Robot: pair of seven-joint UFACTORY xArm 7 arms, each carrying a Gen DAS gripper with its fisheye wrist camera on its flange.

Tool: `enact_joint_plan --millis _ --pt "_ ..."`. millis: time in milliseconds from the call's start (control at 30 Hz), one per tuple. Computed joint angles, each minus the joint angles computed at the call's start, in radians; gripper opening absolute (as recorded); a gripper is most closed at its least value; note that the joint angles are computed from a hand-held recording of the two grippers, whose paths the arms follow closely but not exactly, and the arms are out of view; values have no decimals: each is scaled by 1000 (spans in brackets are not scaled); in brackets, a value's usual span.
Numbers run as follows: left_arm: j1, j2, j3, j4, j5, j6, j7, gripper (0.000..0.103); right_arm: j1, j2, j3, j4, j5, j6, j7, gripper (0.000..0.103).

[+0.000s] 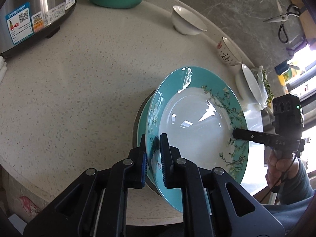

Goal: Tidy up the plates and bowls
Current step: 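Lower the teal plate onto the stack and open the right gripper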

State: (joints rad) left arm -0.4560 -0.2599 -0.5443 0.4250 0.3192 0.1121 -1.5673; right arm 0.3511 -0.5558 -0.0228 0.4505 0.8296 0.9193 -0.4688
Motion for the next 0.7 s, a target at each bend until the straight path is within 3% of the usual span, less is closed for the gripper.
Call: enact_joint_plan --millis 267,400,533,700 --pt "19 46 3 27 31 -3 26 10 8 -1 30 -2 -27 -45 49 9" --pt "60 104 -20 74 124 5 -33 11 17 -10 48 -7 -79 -74 71 11" --pt "41 132 14 95 193 7 -77 11 29 -23 45 -18 -103 -98 83 10" --pt "6 166 47 139 281 50 -130 12 39 -42 88 -22 -216 -142 129 14"
